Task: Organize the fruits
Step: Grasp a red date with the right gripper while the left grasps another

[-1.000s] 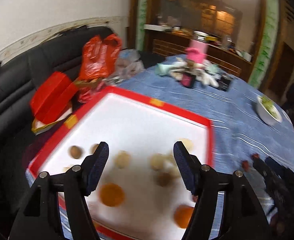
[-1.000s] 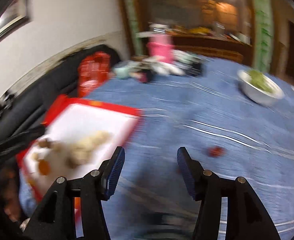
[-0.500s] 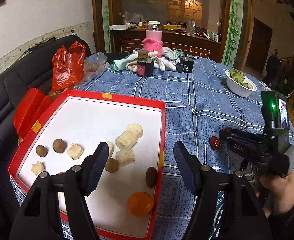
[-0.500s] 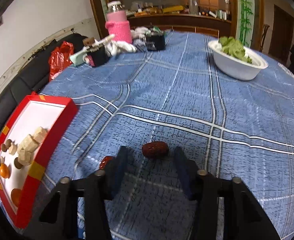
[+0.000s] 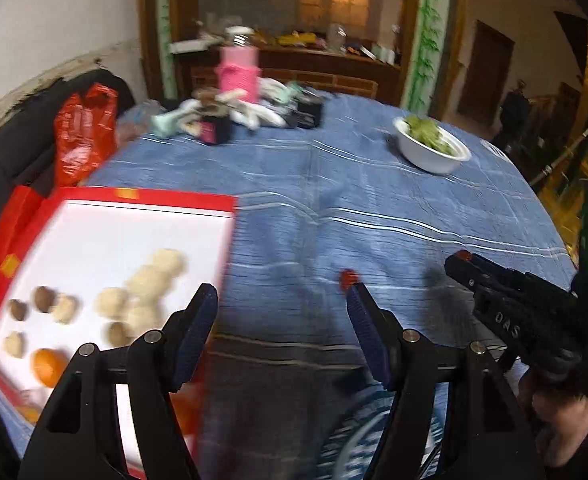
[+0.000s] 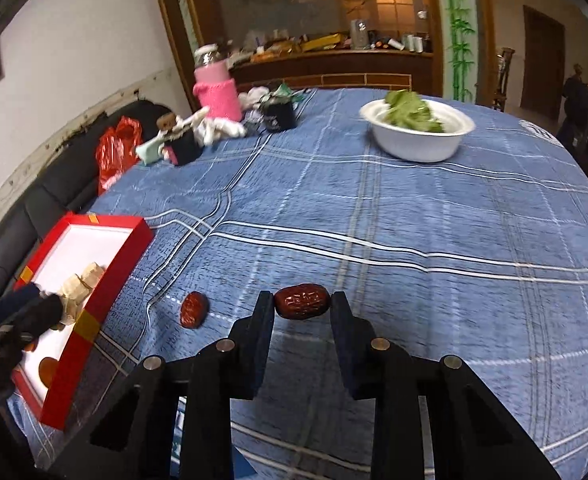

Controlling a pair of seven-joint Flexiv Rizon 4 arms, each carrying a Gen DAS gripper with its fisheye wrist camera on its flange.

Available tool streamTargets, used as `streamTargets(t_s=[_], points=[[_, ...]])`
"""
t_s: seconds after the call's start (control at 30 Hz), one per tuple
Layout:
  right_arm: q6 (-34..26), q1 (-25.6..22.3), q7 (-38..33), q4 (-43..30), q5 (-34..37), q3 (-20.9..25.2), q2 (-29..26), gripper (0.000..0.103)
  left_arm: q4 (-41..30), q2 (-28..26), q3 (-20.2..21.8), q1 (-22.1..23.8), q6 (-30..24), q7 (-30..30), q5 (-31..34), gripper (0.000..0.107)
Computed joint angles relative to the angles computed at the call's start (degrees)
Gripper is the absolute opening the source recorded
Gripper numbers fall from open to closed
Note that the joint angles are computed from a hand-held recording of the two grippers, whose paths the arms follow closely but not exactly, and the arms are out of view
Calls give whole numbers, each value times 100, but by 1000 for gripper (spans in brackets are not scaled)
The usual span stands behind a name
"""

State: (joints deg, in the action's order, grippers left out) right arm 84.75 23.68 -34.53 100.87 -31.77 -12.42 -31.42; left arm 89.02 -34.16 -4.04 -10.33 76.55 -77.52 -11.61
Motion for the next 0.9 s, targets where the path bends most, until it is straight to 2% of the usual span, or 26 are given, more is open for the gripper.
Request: streamTargets(t_s=[0.17, 0.23, 0.3, 0.33, 0.4, 0.47, 0.53, 0.63, 0.73, 0.9], points=[[802, 414, 438, 535, 66, -803, 168, 30, -704, -479, 87, -333, -237, 13, 229, 67], [1022, 552, 428, 622, 249, -1022, 174, 30, -954, -636, 271, -485, -442, -142, 334, 66], [1120, 515, 309, 637, 422, -985, 174, 30, -1152, -784, 328, -538, -620, -271, 386, 61], [1103, 456, 244, 595, 505, -889, 159, 30, -1237, -847, 313, -539, -727, -299, 393, 56], [1108, 273, 77, 527, 672, -622, 148, 30, -1277, -904, 237, -494, -772, -259, 414, 53], [1144, 233, -68, 511, 818, -531, 152, 30, -1366, -978, 365, -580, -842, -357, 532, 44], [1188, 243, -182, 506, 974, -511, 155, 30, -1427, -1035, 320, -550, -973, -386, 523, 36], [1189, 265, -360, 496, 1192, -471, 157, 30, -1447, -1061, 417, -611, -942, -487, 671, 28], [1146, 260, -524, 468, 1358, -399, 155, 30, -1342, -1032, 297, -543, -805, -431, 660, 18], [1089, 335, -656, 453, 1506, -432, 147, 30, -1271, -1017, 162, -441, -726, -329, 560, 16]])
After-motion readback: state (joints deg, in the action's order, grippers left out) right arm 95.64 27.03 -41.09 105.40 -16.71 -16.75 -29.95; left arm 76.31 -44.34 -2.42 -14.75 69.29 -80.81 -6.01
